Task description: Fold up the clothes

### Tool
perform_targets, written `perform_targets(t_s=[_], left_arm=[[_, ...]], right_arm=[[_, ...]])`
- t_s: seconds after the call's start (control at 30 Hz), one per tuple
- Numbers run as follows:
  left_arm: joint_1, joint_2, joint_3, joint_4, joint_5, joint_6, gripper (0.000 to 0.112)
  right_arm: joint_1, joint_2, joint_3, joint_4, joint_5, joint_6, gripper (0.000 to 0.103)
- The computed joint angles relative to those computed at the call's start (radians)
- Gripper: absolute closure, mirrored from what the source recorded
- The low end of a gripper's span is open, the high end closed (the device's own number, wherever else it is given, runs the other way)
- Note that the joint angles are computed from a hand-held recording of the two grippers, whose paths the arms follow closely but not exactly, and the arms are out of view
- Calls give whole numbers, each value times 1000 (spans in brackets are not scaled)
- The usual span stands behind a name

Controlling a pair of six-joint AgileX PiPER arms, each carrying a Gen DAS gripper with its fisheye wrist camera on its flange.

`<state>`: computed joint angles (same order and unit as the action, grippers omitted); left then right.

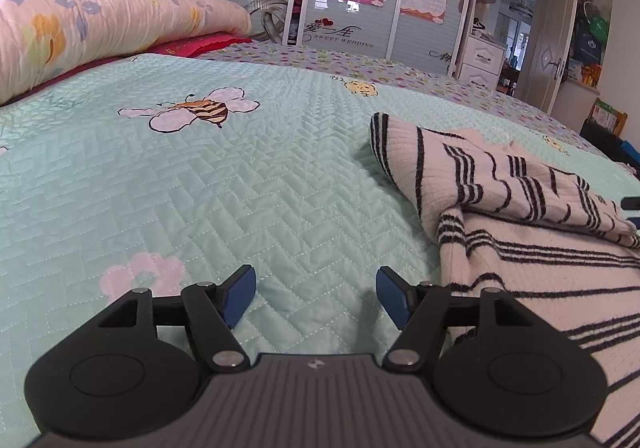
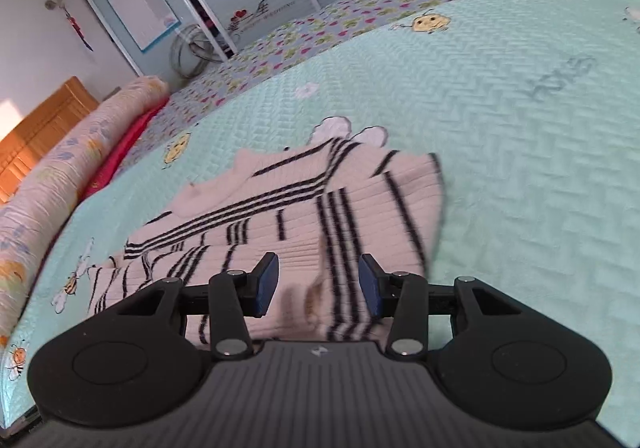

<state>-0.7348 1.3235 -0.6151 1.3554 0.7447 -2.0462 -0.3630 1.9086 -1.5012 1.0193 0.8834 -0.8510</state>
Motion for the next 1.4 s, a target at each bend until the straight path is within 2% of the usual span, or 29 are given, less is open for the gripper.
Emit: perform_targets(t_s=[0.1, 0.17, 0.2, 0.23, 0.3, 0.43, 0.5, 0.57, 0.67, 0.73, 0.83, 1.0, 1.03, 1.13, 1.2, 1.3, 1.4], left_arm=[[2, 1, 1, 1, -3, 2, 42], [6, -4, 6, 6, -9, -6, 42], [7, -6, 7, 7, -11, -8, 42], [6, -6, 7, 7, -10, -11, 42], [3, -4, 6, 9, -7, -13, 42], [2, -2, 5, 9, -5, -15, 42], [4, -2, 4, 8, -7, -11, 42], [6, 0, 3, 7, -9, -7, 42], [8, -3, 5, 8, -10, -9, 42], [10, -1, 4, 9, -12, -9, 42], [6, 1, 2, 7, -8, -7, 41], [3, 0, 2, 3, -5, -5, 41], [2, -2, 3, 3, -4, -6, 41], [-1, -6, 4, 1, -2, -6, 41], [2, -9, 4, -1, -7, -4, 41], [6, -14, 5, -5, -15, 1, 41], [9, -18, 6, -8, -23, 6, 41]], right_arm=[[44, 3, 6, -37, -17, 23, 59], [74, 4, 13, -79, -48, 53, 68], [83, 3, 15, -85, -64, 66, 78], [90, 0, 18, -87, -79, 77, 93], [98, -20, 11, -79, -100, 66, 96], [120, -45, -44, -80, -145, 44, 97], [127, -19, -105, -124, -157, 87, 97], [139, 12, -154, -202, -177, 141, 97], [155, 55, -133, -352, -228, 226, 97], [139, 44, -54, -271, -278, 159, 92], [114, 2, 22, -114, -294, 62, 80], [156, -163, 154, 79, -329, -155, 79], [170, -184, 166, 113, -305, -183, 79], [269, -200, 142, 103, -218, -115, 79], [374, -176, 107, 78, -218, -67, 80], [530, -96, 6, 23, -229, 35, 91], [651, 39, -161, -104, -256, 227, 91]])
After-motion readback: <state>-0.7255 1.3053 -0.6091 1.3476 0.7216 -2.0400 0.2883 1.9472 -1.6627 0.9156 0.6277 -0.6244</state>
